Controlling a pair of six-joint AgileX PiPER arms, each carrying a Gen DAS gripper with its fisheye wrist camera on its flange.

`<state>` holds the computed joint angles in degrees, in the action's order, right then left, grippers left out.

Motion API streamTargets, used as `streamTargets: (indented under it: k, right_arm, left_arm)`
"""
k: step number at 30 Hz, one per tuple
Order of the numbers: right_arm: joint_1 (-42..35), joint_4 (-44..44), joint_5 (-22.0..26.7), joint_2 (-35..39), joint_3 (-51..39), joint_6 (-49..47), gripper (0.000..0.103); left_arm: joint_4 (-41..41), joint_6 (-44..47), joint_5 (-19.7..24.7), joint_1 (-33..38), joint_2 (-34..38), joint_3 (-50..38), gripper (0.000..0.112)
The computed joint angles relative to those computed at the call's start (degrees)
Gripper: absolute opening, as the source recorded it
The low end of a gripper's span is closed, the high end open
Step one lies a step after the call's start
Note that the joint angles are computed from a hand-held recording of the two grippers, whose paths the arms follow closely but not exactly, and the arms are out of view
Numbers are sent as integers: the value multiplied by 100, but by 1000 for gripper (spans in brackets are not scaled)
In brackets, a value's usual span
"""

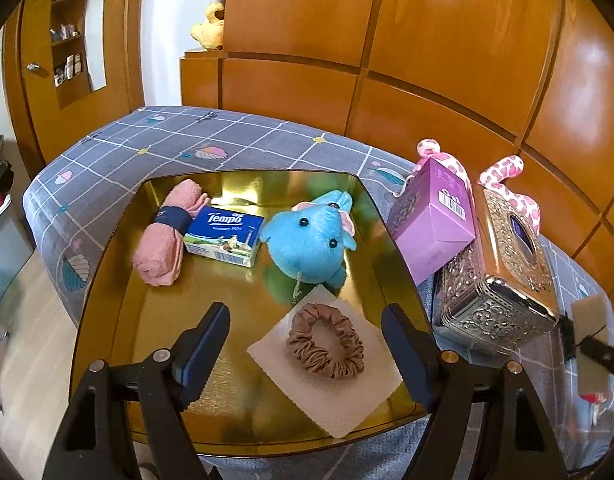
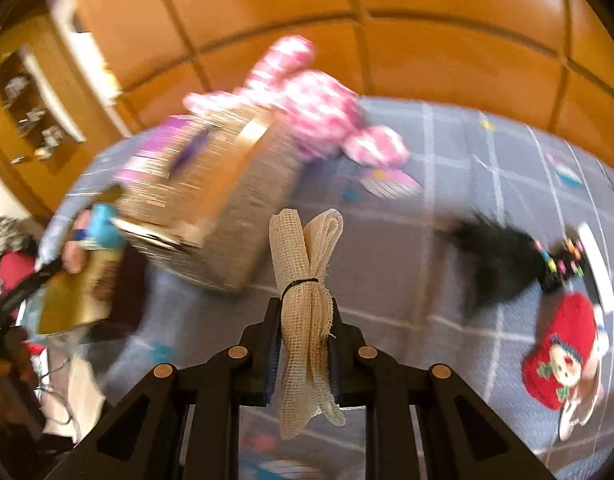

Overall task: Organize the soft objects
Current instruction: 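Carry the beige mesh bundle onto the white cloth in the tray and open the right tool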

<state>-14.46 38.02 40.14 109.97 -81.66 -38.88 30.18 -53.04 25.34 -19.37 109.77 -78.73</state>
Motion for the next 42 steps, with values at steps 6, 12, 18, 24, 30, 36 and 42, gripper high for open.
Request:
streamTargets:
  k: [6,12,18,24,30,36,42]
  right_arm:
    - [605,326,369,-102,-377,-166,18]
    - [1499,126,773,458,-1393,474,18]
    - [2330,-528,952,1476,-2898,1645,19]
    - [2832,-1531,1531,2563,-4353,2734,33]
    - [2828,-1352,1140,2255,-3622,2381,37]
    - [2688,-1065,193,1470,-2388,1867,38]
    - [2697,-1083,-824,674,-1287,1615,38]
  left_arm:
    - [143,-197,-44,160,-80,144,79]
    - [631,-864,-49,514,-248,383,79]
    - [869,-1264,-126,832,-370,553,79]
    - [766,-1195,-149,957,-332,545,79]
    - [717,-1116,-183,925,-309,545,79]
    - [723,-1048,-206,784,-332,544,79]
    - [1085,-1233,-202,539,-447,583,79]
